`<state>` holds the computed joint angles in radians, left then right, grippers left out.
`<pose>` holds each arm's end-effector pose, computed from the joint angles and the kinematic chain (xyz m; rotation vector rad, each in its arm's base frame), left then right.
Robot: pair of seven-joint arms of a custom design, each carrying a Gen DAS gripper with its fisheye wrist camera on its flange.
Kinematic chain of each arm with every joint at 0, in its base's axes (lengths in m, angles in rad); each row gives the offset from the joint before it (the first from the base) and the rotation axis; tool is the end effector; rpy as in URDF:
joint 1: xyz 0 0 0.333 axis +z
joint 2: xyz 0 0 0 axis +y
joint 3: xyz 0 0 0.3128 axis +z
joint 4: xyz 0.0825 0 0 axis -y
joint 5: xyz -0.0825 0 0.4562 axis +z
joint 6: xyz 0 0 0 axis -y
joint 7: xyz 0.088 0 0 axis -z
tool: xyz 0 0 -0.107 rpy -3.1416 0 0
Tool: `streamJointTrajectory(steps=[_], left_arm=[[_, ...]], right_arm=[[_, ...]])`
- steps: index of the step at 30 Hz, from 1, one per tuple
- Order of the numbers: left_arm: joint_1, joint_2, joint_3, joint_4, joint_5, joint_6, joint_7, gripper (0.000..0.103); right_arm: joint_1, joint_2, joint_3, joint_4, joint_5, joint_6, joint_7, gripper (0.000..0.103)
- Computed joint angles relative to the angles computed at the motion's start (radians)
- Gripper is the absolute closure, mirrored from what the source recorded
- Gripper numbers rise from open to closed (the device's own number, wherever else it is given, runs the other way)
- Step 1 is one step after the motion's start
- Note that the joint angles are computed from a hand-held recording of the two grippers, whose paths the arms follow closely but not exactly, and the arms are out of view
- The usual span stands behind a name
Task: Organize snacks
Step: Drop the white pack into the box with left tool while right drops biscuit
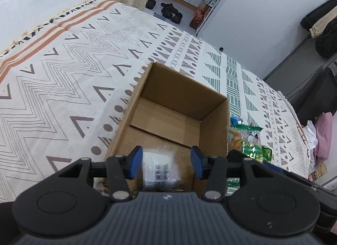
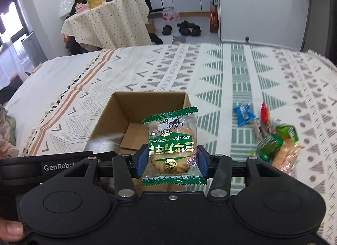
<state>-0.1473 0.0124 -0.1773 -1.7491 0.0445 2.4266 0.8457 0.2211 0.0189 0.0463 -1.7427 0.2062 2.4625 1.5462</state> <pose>0.6496 -0.2178 0.6095 -2.3088 1.5678 -0.9177 0.6639 0.1813 0.6136 -1.8836 1.5746 -0.3691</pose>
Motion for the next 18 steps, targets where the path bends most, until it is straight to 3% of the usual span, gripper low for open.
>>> streamJointTrajectory(steps=[4,11,14,16,18], left_arm=[[0.011,-0.023,0.007,-0.019,-0.004,0.014,-0.002,0.050],[0.030,-0.063,0.002,-0.045,0.064,-0.017,-0.073,0.036],[0.032,-0.075,-0.001,-0.053,0.056,-0.029,-0.070,0.027],[0.033,-0.088,-0.003,-0.061,0.049,-0.031,-0.070,0.024],[0.034,-0.101,-0.006,-0.067,0.042,-0.041,-0.073,0.021]], right_arm=[[0.003,0.007,0.004,0.008,0.018,-0.010,0.001,0.056],[0.007,0.009,0.010,0.014,0.063,-0.036,-0.031,0.055],[0.009,0.001,0.009,0.013,0.059,-0.048,-0.032,0.047],[0.008,-0.019,0.006,-0.003,0.049,-0.030,-0.022,0.030],[0.007,-0.037,0.000,-0.013,0.042,-0.016,-0.014,0.028]])
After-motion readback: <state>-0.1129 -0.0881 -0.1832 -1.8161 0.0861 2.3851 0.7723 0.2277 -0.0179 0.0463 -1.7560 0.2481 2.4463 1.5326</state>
